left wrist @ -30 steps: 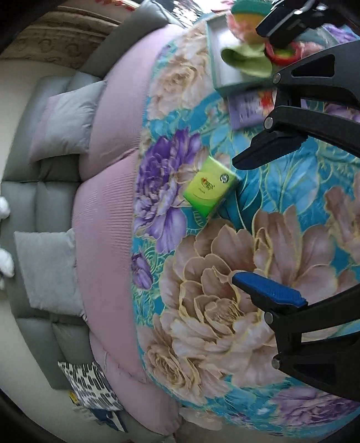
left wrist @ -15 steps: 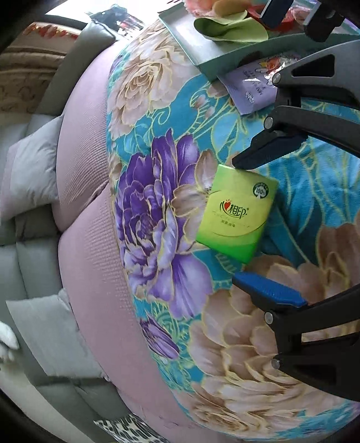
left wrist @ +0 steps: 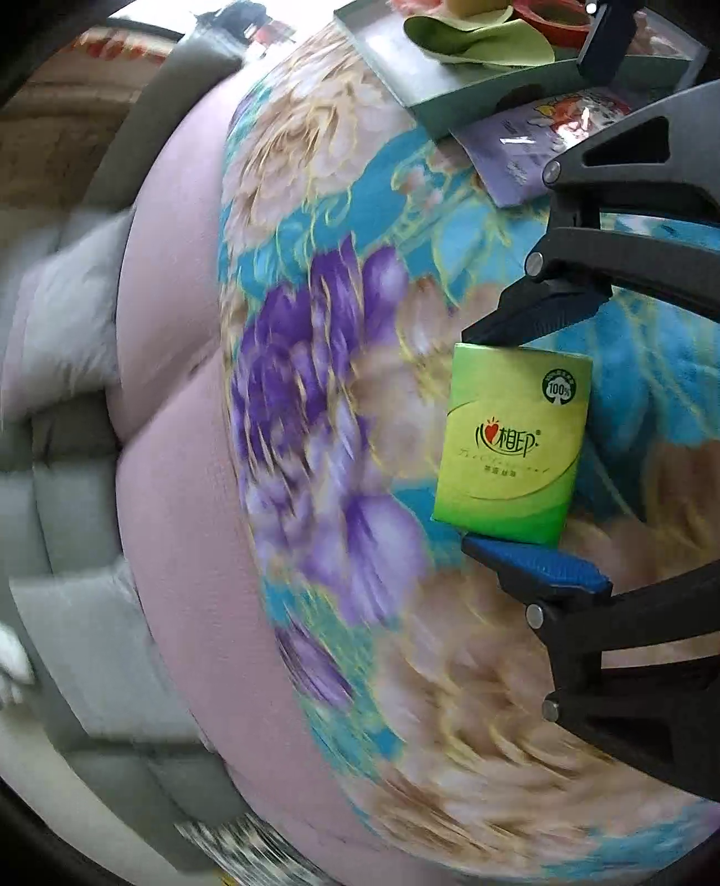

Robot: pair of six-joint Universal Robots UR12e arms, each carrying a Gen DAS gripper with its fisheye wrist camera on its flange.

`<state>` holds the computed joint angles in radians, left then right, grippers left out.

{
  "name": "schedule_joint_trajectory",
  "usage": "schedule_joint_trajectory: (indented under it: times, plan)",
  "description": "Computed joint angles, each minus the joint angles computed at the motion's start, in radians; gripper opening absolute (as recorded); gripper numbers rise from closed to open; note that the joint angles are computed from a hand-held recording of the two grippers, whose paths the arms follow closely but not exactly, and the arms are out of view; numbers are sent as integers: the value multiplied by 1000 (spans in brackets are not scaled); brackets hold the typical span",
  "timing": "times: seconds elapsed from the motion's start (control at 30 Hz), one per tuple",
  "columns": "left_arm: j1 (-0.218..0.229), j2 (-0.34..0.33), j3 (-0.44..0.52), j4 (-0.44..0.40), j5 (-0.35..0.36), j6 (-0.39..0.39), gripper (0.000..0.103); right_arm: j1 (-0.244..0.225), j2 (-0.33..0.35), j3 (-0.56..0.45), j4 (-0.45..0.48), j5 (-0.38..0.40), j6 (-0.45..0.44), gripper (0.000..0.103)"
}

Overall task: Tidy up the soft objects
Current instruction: 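Move the left tool to the green tissue pack and grasp it, then grasp the purple baby wipes pack with the right tool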

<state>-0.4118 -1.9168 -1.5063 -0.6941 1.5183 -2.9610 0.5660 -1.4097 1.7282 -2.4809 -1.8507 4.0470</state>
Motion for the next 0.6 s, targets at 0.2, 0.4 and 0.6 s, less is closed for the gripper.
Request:
schedule_joint_trajectory:
  times: [0.2,0.4,0.6]
  plan:
    - [39,92,-82,-55,19,-296,68,23,35,-62,139,-88,17,59]
    - [66,167,-166,-41,58,-447,68,37,85,-139,288,-107,16,59]
    - [91,189,-200,14,29,-490,68,40,85,-138,332,-165,75,59]
